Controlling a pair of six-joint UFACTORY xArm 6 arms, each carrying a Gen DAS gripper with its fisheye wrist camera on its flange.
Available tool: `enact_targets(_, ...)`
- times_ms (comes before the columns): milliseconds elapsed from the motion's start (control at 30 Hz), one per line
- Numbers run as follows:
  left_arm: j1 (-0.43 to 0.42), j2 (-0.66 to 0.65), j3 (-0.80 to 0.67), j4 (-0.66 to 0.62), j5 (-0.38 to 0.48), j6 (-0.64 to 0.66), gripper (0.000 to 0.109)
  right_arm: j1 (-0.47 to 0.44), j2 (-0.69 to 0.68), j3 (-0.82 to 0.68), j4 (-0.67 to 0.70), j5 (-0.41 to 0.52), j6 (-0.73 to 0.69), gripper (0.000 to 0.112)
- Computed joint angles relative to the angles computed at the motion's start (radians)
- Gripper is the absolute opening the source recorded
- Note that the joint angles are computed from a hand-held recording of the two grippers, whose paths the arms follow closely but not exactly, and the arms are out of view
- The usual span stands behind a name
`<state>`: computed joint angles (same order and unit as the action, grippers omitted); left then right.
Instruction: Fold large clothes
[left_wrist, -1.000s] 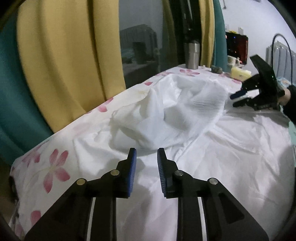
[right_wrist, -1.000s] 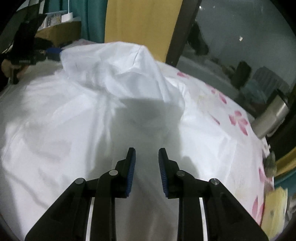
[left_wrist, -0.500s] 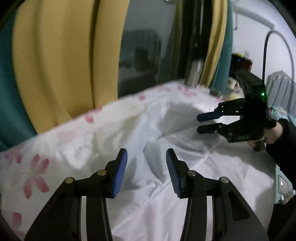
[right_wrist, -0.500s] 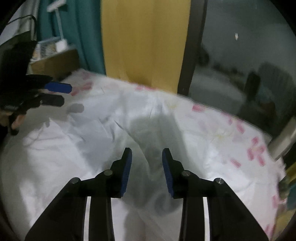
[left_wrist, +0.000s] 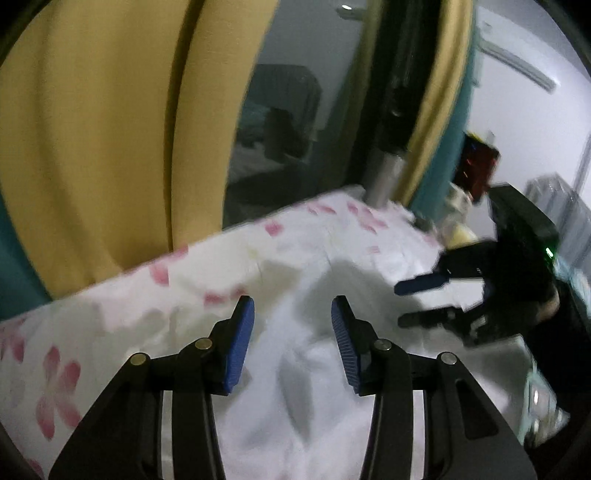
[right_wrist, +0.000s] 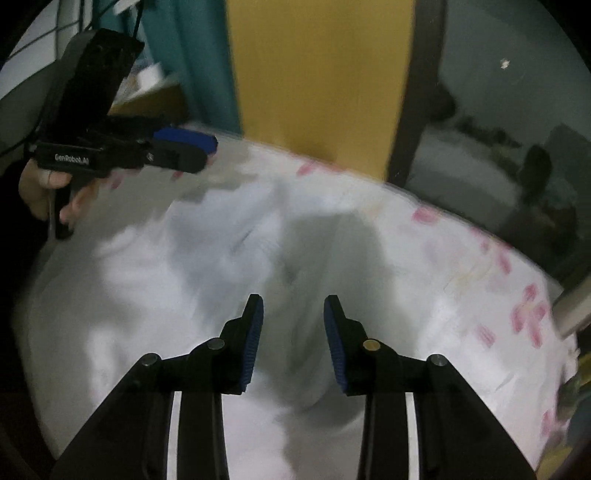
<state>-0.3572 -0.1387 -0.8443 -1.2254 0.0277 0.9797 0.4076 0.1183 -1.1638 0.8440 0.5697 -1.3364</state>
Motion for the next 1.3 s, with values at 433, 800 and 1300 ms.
enact_targets(433,0.065,0.189,-0.133,0.292,0.240,-0.292,0.046,-0.013,0.240,-0.301,-0.053,0.033,0.311,0.033)
enact_targets(800,0.033,0.148,0.048,0.761,0.114,-0.604,0.046,0.071,0.132,-0.015,-0.126,-0.141,0.161,0.053)
enact_targets(1300,0.066,0.190,0.034,0.998,0.046,-0.870,0.053,0.060,0.171,-0.042,-0.134,-0.202,0.264,0.063)
